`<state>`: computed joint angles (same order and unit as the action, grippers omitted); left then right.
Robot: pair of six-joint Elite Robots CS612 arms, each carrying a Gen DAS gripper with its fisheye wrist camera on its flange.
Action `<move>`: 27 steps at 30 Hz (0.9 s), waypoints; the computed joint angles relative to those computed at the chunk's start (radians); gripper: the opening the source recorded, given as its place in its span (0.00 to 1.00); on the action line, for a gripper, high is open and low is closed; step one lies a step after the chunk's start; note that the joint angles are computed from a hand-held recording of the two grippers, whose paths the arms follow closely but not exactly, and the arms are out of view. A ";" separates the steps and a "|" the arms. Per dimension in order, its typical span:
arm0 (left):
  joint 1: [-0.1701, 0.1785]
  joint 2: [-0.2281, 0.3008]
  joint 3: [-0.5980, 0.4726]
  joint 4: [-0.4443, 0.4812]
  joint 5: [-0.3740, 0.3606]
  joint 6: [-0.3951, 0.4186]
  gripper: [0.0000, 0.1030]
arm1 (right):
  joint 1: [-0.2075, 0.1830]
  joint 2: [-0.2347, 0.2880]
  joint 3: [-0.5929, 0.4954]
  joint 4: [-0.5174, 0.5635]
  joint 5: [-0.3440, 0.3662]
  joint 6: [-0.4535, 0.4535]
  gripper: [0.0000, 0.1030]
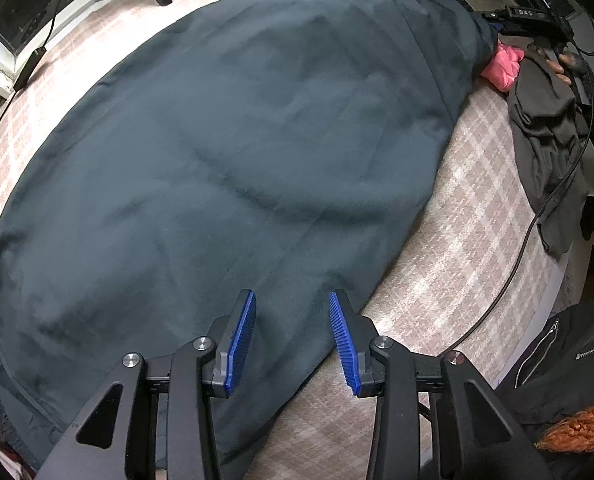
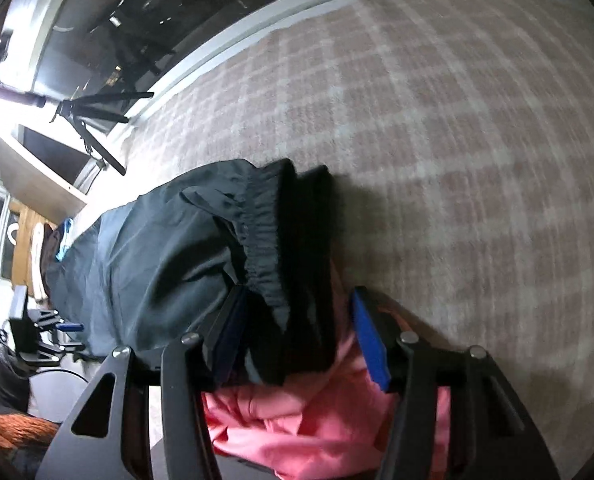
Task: Fold clothes
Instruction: 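Lift the cuffs with the right gripper and fold them toward the waistband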
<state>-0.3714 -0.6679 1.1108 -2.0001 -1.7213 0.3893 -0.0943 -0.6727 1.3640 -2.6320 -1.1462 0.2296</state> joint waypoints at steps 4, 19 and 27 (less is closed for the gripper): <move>-0.003 -0.003 0.007 -0.003 0.003 0.005 0.36 | 0.018 -0.004 0.002 -0.027 -0.070 -0.035 0.32; 0.022 -0.003 0.009 0.002 0.005 0.030 0.36 | 0.086 -0.059 0.058 -0.205 -0.342 -0.198 0.15; 0.027 -0.049 0.075 -0.050 0.012 0.004 0.36 | 0.086 -0.125 0.113 -0.399 -0.256 -0.156 0.15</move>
<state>-0.3448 -0.7165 1.1861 -2.0499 -1.7092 0.3933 -0.0087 -0.7977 1.4765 -3.0310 -1.4020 0.0732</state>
